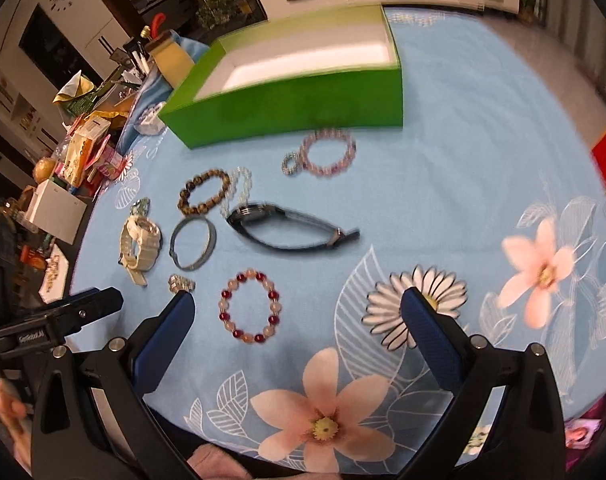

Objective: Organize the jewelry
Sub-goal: 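Move left tool toward silver flower charm while right tool approaches red-and-pale bead bracelet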

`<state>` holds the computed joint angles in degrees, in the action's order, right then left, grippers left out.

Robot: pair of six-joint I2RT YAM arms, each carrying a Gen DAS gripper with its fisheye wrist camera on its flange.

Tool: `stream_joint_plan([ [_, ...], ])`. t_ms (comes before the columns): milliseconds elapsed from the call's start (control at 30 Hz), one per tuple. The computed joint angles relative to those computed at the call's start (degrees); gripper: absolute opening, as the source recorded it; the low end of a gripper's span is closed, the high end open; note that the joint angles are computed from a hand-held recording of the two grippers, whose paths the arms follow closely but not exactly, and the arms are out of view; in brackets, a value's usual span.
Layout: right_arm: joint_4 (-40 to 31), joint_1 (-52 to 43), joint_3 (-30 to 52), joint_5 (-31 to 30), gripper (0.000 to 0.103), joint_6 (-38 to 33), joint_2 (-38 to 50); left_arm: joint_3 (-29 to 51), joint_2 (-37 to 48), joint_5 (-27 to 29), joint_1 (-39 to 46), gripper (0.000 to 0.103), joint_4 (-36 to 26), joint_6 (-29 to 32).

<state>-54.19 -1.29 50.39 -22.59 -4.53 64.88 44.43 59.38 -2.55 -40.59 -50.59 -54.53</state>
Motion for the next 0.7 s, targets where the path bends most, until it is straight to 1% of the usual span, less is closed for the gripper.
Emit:
stream_joint_plan([
  [133,-0.69,-3.38,-1.13,-4.44,0.102,-2.19,3.65,-5.27,-2.05,7.07,4.03,0.101,6.65,1.05],
  [233,-0.05,-4.64,-1.54,-6.08,0.102,-2.45,5.77,-5.98,-1.12,7.02,4.85,0.101,8.98,1.24],
  [333,0.76,-4.95,-1.72,-7.5,0.102,-2.16,7.31,-6.88,-1.37,9.39,6.67,0.101,12.23,1.74],
  [467,1.71,-5.05,-1.73,-9.35,0.102,-1.62,8.46,-6.68,-1.11,11.97,9.72,0.101,14.1,3.68],
  [600,3.22,-4.39,-1.74,-9.85,0.102,-0.68,8.2,-5.91,-0.51,13.2,12.5,0.101,14.22,5.4],
  [700,3.73,-4.11,-1.47,-10.0,0.102,-0.25,8.84,-5.34,0.34,14.3,14.04,0.097,14.59,6.11],
])
